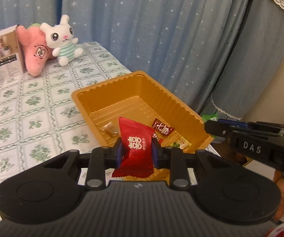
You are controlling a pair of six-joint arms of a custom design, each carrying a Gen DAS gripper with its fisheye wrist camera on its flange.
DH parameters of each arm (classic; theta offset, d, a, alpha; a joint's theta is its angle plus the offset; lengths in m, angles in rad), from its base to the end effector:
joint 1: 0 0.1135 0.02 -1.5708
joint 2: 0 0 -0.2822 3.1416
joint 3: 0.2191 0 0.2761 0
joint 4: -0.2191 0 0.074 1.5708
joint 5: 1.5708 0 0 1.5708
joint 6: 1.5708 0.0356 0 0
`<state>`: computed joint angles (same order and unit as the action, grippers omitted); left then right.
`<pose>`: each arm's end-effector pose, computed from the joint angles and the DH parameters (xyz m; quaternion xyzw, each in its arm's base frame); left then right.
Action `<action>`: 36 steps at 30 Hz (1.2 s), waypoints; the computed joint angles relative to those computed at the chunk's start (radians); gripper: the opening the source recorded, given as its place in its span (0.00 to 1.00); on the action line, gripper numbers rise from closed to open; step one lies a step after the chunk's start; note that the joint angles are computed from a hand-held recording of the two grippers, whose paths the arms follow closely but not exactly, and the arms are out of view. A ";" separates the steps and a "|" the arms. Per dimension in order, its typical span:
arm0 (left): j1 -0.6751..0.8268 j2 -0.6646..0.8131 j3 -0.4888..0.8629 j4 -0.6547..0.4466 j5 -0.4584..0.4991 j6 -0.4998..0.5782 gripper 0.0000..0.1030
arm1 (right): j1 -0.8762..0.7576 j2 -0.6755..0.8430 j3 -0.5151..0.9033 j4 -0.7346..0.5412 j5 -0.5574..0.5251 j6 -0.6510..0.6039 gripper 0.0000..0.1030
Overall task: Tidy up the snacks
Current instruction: 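Open both tools to drop the candies into the tray, then move both tools back toward the last snacks on the table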
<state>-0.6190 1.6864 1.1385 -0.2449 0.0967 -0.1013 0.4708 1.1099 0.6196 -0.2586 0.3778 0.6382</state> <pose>0.3162 -0.2295 0.2267 0.2543 0.8887 -0.1754 0.3388 0.2189 0.0967 0.2194 0.1500 0.8910 0.0602 0.4242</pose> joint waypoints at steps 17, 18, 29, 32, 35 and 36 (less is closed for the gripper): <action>0.007 0.111 0.067 0.022 0.006 -0.007 0.46 | -0.102 0.032 -0.026 0.065 -0.077 -0.045 0.21; 0.015 0.099 0.056 0.022 0.006 -0.012 0.46 | -0.102 0.040 -0.022 0.068 -0.078 -0.044 0.21; 0.072 -0.026 -0.065 0.041 -0.001 -0.033 0.52 | -0.135 0.118 0.017 0.144 -0.179 -0.089 0.22; 0.080 -0.052 -0.087 0.044 0.000 -0.037 0.53 | -0.160 0.125 0.015 0.193 -0.241 -0.094 0.22; 0.088 -0.079 -0.106 0.042 -0.004 -0.036 0.54 | -0.164 0.108 0.016 0.194 -0.235 -0.068 0.22; 0.091 -0.089 -0.113 0.041 -0.002 -0.035 0.54 | -0.160 0.101 0.018 0.185 -0.223 -0.058 0.22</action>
